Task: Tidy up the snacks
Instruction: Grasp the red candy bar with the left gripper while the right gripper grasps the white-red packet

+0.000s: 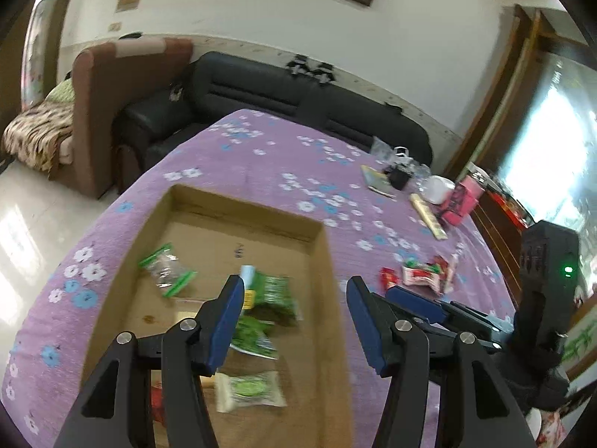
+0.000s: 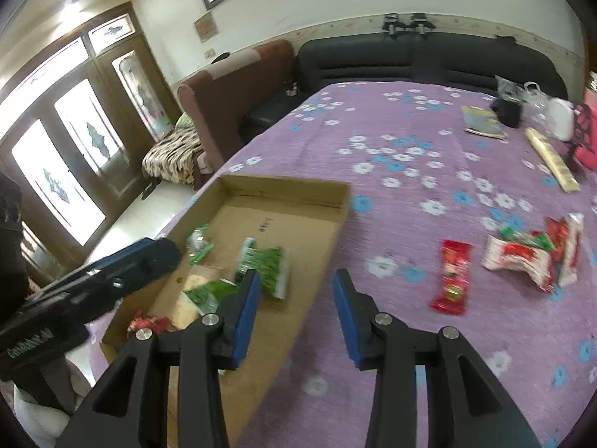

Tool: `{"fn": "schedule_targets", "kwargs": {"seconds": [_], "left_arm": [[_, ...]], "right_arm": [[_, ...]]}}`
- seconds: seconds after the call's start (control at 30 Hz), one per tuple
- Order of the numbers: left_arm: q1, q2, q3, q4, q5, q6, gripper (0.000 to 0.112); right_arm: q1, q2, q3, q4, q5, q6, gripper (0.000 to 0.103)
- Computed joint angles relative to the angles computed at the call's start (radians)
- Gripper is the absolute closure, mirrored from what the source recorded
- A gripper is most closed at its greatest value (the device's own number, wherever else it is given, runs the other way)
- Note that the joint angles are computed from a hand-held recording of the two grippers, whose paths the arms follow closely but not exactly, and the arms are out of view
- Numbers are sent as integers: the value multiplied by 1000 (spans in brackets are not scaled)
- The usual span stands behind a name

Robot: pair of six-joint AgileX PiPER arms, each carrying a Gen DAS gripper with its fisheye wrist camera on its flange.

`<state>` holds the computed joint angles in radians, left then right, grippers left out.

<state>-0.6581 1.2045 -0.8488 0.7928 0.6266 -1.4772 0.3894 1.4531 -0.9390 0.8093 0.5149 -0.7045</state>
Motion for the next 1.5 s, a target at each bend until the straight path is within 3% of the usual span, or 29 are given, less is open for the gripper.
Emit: {"fn": "schedule_targets", "kwargs": {"seconds": [0.2, 0.33, 0.43, 0.6, 0.87, 0.97, 1.03, 1.27, 1.5], "left_arm": [[-86, 71, -69, 37, 14, -34, 49], [-83, 169, -145, -30, -13, 54, 49], [-74, 241, -209, -88, -34, 125, 49], [-52, 348, -313, -198, -69, 240, 49], [-29, 444, -408, -317, -74, 377, 49], [-24, 466, -430, -335, -71, 406, 49], [-22, 480, -441, -335, -67, 415, 49], [-12, 557, -508, -394, -50, 492, 49], [-12, 737, -720, -472, 71, 629, 49]], "right_arm": [[-276, 19, 44, 128, 87, -201, 61], [-460, 89, 13, 208, 171, -302, 61], [-524, 152, -58, 211, 206, -329, 61], [-524, 268, -223, 169, 246, -305, 61], [-391, 389, -360, -49, 194, -244, 61], [-378, 422, -379, -107, 247, -225, 62], [-361, 411, -347, -151, 230, -208, 76], [-372, 320, -197, -114, 136, -213, 80], [-531, 210, -63, 102, 209, -343, 80]]}}
